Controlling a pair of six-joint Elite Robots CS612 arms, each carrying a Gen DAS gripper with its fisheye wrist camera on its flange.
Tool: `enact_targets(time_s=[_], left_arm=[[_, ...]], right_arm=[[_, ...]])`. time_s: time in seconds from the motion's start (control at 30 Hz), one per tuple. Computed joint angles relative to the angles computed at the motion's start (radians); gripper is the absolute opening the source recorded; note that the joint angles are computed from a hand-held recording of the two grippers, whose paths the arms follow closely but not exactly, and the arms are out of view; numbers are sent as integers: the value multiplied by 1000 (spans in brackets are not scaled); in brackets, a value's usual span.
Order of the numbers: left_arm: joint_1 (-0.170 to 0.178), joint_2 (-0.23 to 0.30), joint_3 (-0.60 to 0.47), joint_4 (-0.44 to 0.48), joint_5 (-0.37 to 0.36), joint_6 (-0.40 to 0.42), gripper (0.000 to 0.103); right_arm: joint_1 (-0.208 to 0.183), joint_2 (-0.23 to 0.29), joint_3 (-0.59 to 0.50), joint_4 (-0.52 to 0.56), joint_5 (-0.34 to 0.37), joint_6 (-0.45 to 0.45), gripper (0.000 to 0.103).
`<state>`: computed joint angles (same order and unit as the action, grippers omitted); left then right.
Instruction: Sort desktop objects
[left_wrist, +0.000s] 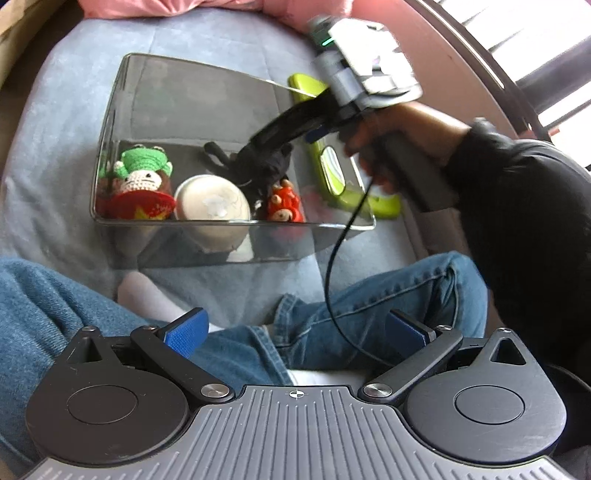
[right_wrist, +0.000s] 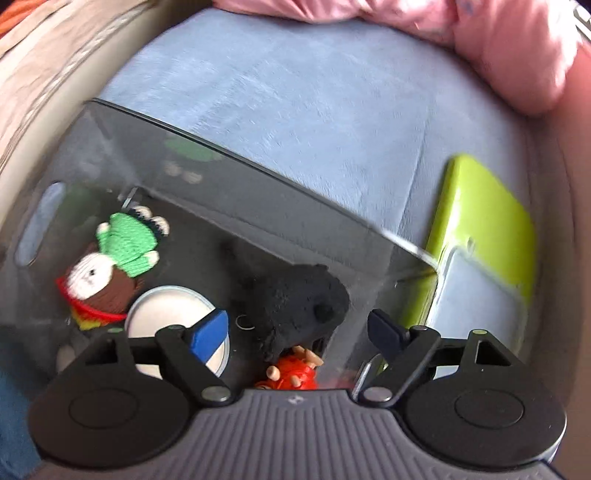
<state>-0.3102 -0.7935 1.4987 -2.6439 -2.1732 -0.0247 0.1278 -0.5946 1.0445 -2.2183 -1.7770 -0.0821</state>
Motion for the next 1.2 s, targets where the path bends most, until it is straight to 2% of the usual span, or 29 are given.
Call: enact_targets(time_s=[0.07,0.2,0.27,0.33,0.43,0.53,0.63,0.73,0.8,0.83,0.87,0.9,0.93,1.0,1.07,1.2], left_arm=[[-1,-3,3,-5,9,4,103],[1,-1,2,-9,9,-3,103],[3,2,-2,0,8,-2,103],[4,4,-5,5,4,-5,103],[5,8,-10,7,-6,-11,103],[3,8,-11,15,-8,-4,103],[2,3,-7,17,-3,7,103],[3,3,-6,18,-3,11,103],[4,3,-6,19,-5,12,103],[6,5,-8,20,-11,7,103],[6,8,-11,21,-21,1,103],[7,12,-14,22,-31,-4,103],[8,15,-17,23,-41,-10,103],[7,18,-20,31,-55,-7,103],[4,15,-17,38,-53,9,103],[1,7,-7,32,-36,23,103]], right_arm=[[18,35,-16,-12,-47,-17,77],[53,89,-44,0,-196,-137,78],[63,113,-54,-10,-254,-184,68],[60,114,-50,-28,-230,-155,65],[40,89,-37,-40,-97,-82,60],[26,69,-34,-32,16,-42,48],[27,71,-44,-33,42,-29,45],[32,74,-54,-29,34,-25,45],[28,68,-53,-18,58,-17,48],[28,61,-53,0,60,-30,60],[28,55,-54,23,56,-48,80],[28,49,-56,45,53,-66,88],[32,51,-71,91,29,-123,91],[46,51,-84,176,-67,-227,91],[58,55,-79,211,-155,-264,90],[68,80,-91,289,-201,-248,89]])
